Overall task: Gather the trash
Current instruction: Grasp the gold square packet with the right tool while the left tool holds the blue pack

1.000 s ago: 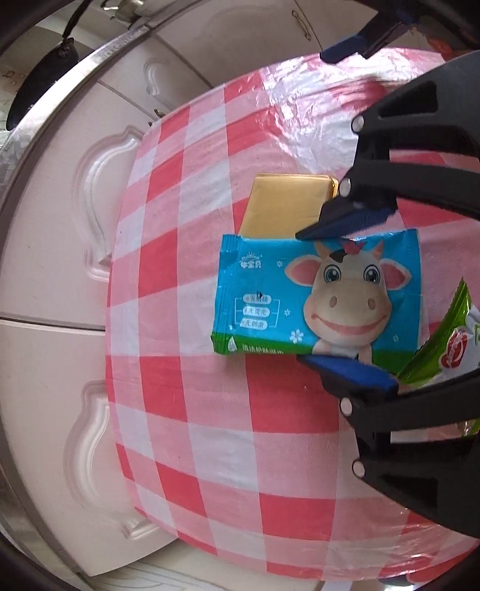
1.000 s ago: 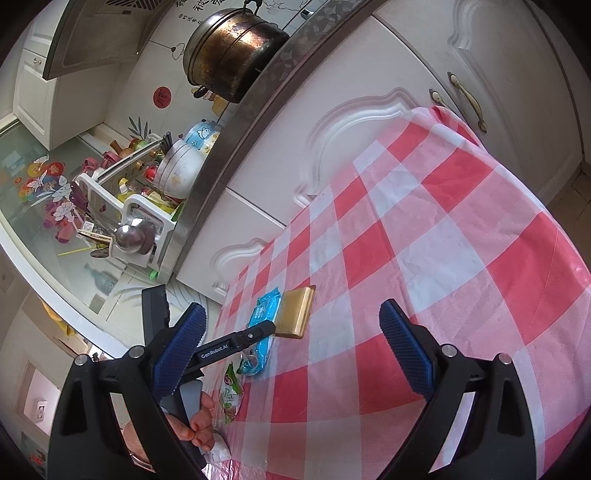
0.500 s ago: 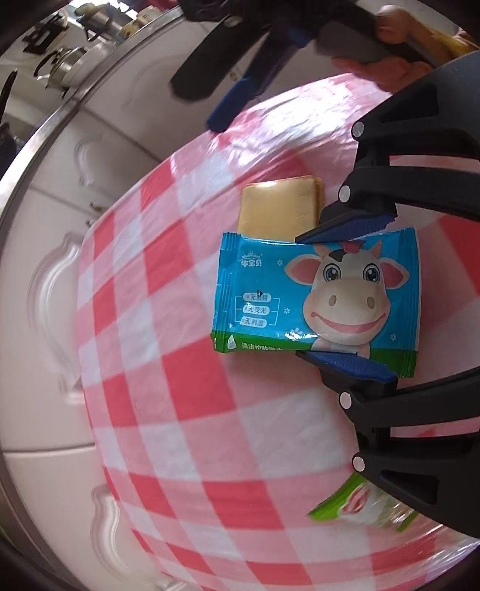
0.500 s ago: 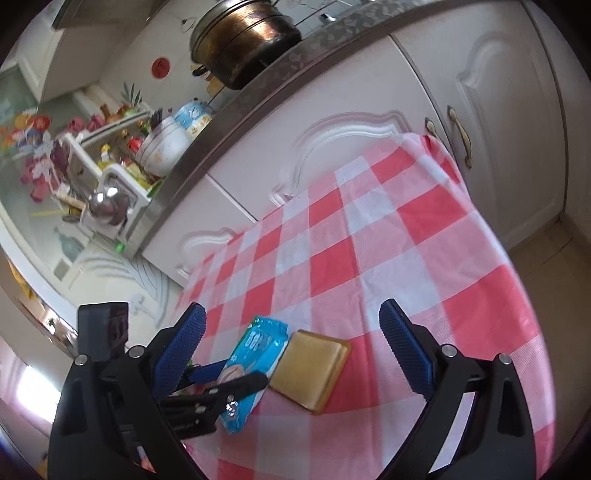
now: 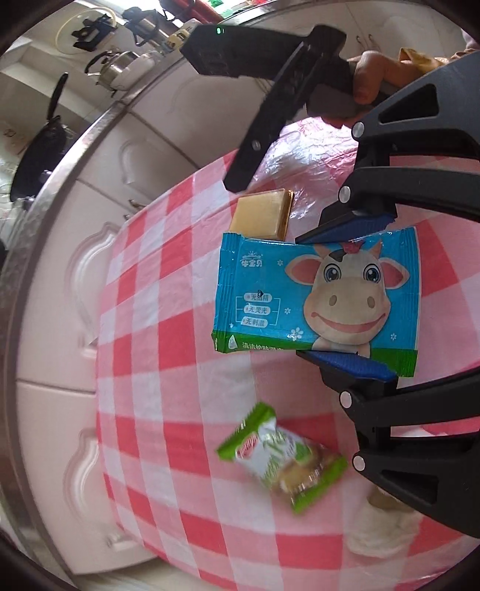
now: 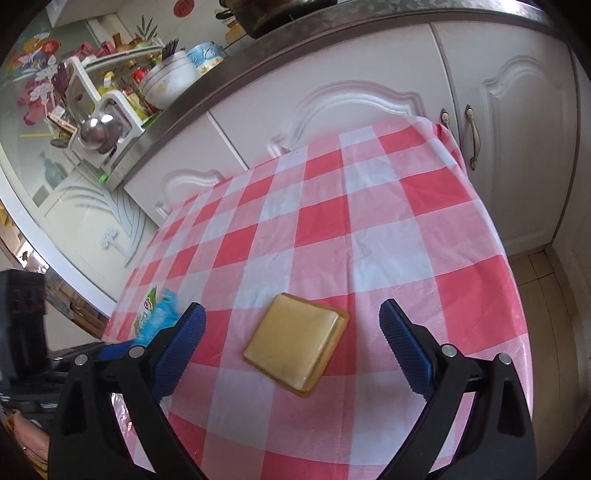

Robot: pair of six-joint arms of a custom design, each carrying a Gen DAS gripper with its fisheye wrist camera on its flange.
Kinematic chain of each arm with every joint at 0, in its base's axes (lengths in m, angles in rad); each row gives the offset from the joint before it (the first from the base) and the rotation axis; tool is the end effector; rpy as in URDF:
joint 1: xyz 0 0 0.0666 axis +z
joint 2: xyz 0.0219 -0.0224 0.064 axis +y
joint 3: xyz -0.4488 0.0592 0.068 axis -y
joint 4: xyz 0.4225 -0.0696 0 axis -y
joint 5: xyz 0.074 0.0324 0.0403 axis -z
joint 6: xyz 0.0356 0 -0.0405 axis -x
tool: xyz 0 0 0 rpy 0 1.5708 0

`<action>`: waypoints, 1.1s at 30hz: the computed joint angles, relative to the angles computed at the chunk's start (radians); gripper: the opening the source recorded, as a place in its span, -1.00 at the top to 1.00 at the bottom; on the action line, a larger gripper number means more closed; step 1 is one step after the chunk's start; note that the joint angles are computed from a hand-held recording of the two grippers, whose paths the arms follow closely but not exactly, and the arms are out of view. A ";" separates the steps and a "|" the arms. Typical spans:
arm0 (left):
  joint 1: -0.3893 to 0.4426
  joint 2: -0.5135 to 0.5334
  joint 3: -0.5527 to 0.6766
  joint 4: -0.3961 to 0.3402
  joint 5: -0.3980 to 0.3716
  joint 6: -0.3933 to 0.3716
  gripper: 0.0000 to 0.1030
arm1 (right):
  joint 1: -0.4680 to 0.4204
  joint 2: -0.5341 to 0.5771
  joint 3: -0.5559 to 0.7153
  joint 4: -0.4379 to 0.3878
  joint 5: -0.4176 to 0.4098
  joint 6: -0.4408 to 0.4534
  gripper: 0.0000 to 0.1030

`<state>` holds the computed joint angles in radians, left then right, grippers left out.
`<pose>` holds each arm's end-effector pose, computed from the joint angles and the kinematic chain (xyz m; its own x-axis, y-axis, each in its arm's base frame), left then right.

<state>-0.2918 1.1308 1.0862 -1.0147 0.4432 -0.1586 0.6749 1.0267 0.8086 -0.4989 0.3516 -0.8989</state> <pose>0.3461 -0.1203 0.4541 -0.7519 0.3748 -0.5424 0.5870 0.7551 -0.2919 0.2742 0.2032 0.3876 -0.6198 0.4451 -0.6463 0.1626 0.8786 0.4491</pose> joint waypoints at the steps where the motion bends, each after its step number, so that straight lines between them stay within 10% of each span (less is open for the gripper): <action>1: 0.010 -0.015 -0.003 0.001 0.000 0.001 -0.05 | 0.003 0.011 0.010 -0.013 -0.001 0.004 -0.85; 15: 0.184 -0.124 -0.056 -0.078 0.075 -0.070 -0.05 | 0.067 0.156 0.126 -0.221 0.098 0.073 -0.83; 21: 0.216 -0.126 -0.064 -0.108 0.108 -0.100 -0.06 | 0.093 0.213 0.181 -0.335 0.172 0.086 -0.39; 33: 0.290 -0.126 -0.077 -0.125 0.134 -0.126 -0.06 | 0.096 0.208 0.180 -0.329 0.176 0.097 -0.14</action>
<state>-0.0017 1.0053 1.0088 -1.1397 0.5773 -0.2843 0.7712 1.2349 0.9890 -0.8276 0.5280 -0.8017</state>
